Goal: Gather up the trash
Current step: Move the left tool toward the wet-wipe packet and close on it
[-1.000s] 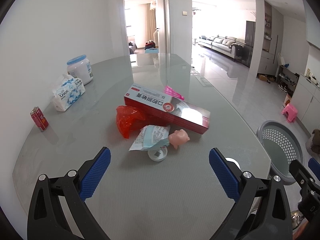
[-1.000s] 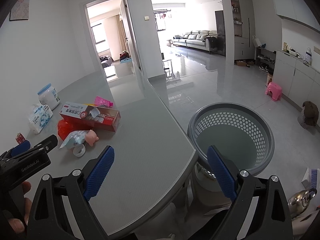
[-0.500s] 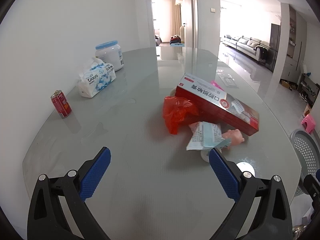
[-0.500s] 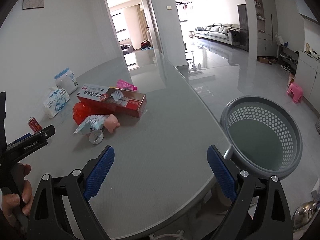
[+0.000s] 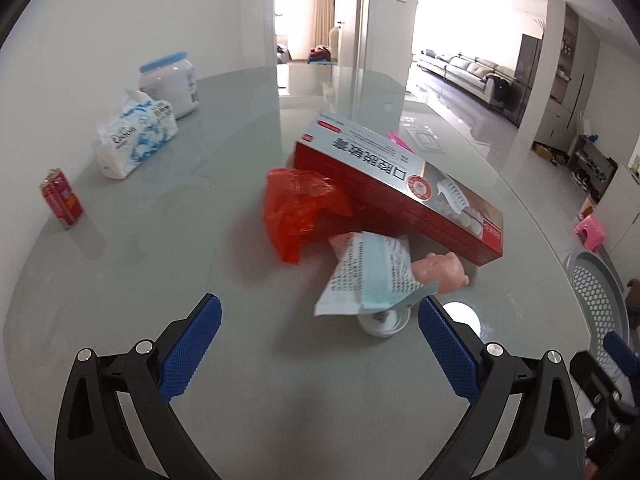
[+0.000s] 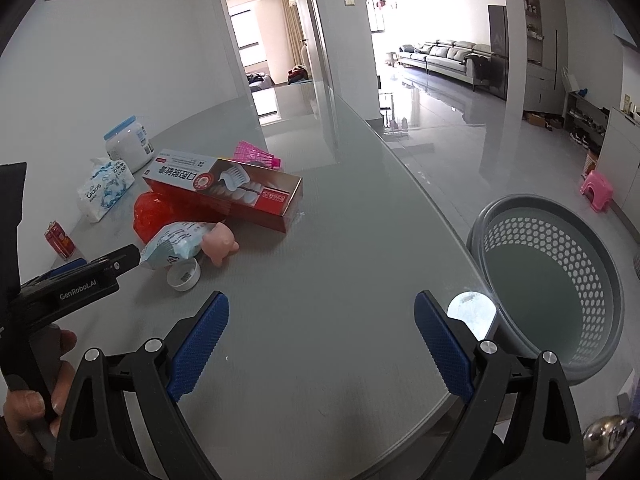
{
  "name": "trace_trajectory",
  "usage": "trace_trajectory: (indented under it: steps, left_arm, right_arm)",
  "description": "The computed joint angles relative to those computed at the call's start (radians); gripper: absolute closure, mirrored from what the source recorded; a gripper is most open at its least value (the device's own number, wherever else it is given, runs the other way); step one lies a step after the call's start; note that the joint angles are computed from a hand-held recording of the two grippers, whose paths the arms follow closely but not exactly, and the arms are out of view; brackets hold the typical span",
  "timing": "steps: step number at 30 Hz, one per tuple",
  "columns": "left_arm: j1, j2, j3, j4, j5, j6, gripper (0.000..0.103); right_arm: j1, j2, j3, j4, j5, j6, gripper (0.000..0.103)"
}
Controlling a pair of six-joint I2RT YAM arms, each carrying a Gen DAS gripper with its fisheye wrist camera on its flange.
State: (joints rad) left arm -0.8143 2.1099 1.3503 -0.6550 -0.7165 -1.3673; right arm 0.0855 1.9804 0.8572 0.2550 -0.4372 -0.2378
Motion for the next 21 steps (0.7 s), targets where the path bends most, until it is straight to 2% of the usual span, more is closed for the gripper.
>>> trace_trajectory:
  steps: [7,15,18,21]
  left_arm:
    - [0.082,0.047,0.022,0.122,0.079,0.107,0.006]
    - [0.127,0.053,0.014,0.198,0.134,0.176,0.006]
    - [0.128,0.044,0.006,0.203,0.117,0.179,0.006]
    - [0.144,0.066,0.047,0.152,0.122,0.179,0.006]
  right_arm:
    - [0.011,0.053,0.055,-0.021,0.022,0.002,0.013]
    - [0.017,0.086,0.100,-0.043,0.026,0.009,0.013]
    - [0.023,0.094,0.107,-0.045,0.031,0.011,0.013]
    - [0.025,0.103,0.114,-0.053,0.026,0.010,0.013]
